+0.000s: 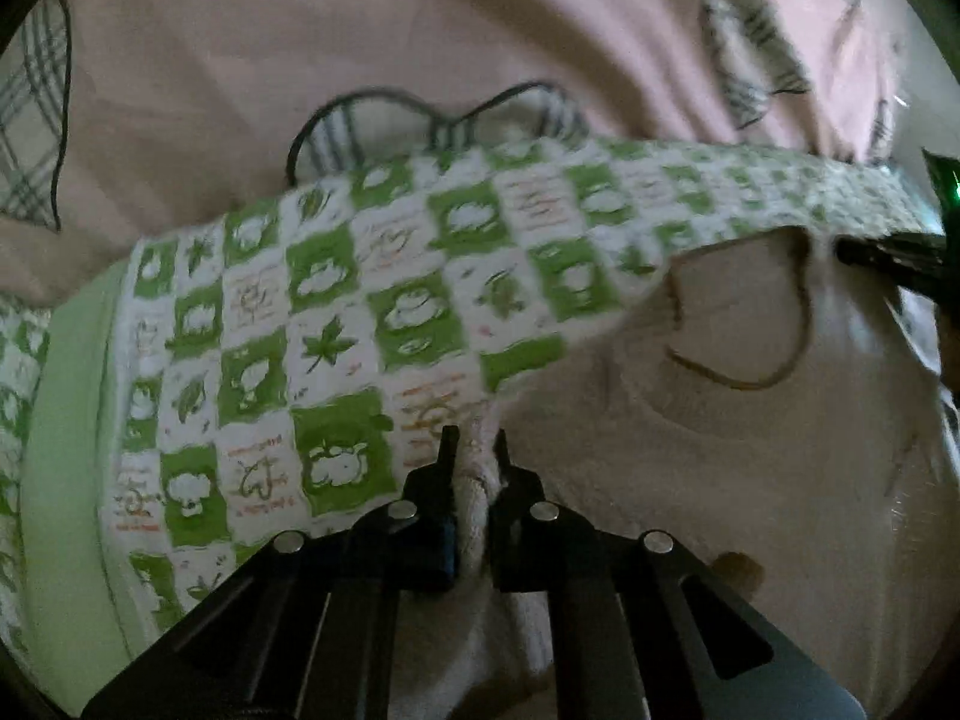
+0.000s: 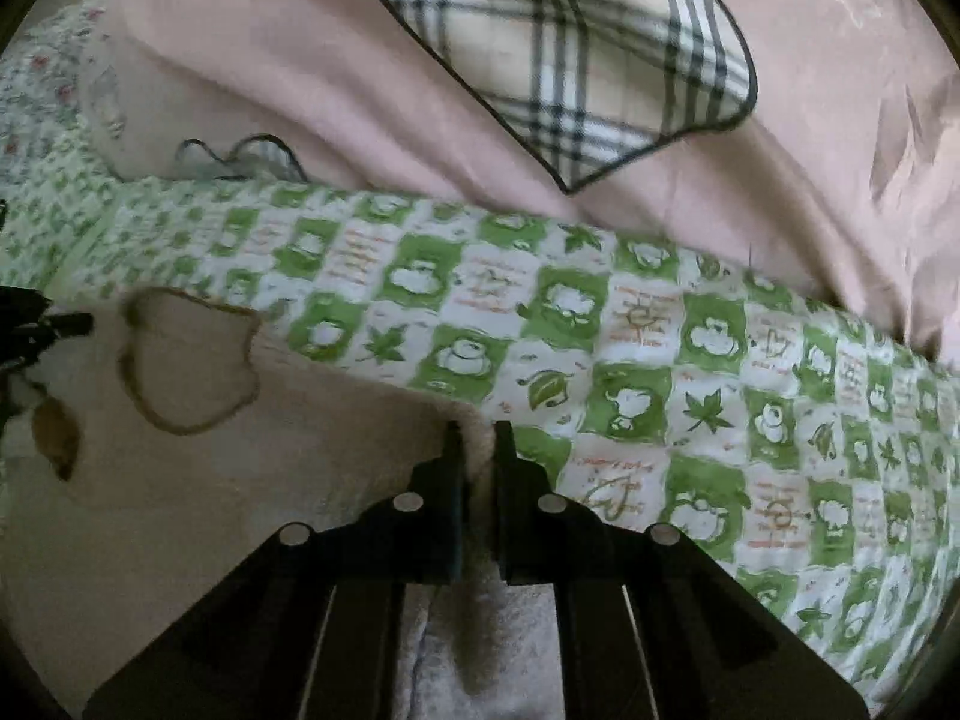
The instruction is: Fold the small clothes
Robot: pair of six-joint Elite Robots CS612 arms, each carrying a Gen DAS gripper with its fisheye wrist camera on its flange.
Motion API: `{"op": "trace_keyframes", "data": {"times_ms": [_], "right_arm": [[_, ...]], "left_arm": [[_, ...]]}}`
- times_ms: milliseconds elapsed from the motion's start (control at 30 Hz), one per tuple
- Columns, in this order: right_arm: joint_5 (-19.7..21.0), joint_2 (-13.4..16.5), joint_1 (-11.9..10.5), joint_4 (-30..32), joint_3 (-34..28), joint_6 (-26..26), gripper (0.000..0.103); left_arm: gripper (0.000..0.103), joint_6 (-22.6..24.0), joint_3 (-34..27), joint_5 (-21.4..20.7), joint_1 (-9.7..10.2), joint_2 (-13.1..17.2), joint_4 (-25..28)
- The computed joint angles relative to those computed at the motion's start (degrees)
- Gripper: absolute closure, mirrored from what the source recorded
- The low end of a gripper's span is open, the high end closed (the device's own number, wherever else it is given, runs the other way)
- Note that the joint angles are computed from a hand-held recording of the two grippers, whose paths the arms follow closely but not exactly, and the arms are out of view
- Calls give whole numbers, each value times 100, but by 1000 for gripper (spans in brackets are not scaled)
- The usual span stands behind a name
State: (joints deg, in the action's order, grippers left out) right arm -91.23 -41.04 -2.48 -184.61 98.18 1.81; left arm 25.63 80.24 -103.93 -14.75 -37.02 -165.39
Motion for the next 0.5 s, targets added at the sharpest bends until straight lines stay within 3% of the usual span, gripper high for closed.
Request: {"op": "trace_keyframes", "data": {"times_ms": [100,267,333,467,500], "right_arm": [[-70,113,18,5,-92,306,95],[-262,184,104,111,-219,403,94],[-97,161,78,78,-188,530,92],[-26,-19,7,-233,90,908,59],[-78,-90,-9,-324,197,959,58]], "left_arm": [[98,-50,-5,214,-90,98,-193],[96,-379,-198,-15,-23,211,-24],[90,-411,-163,101,-28,166,-33],[72,-595,15,382,-14,-41,-219],[66,-653,63,434,6,-94,-291]]}}
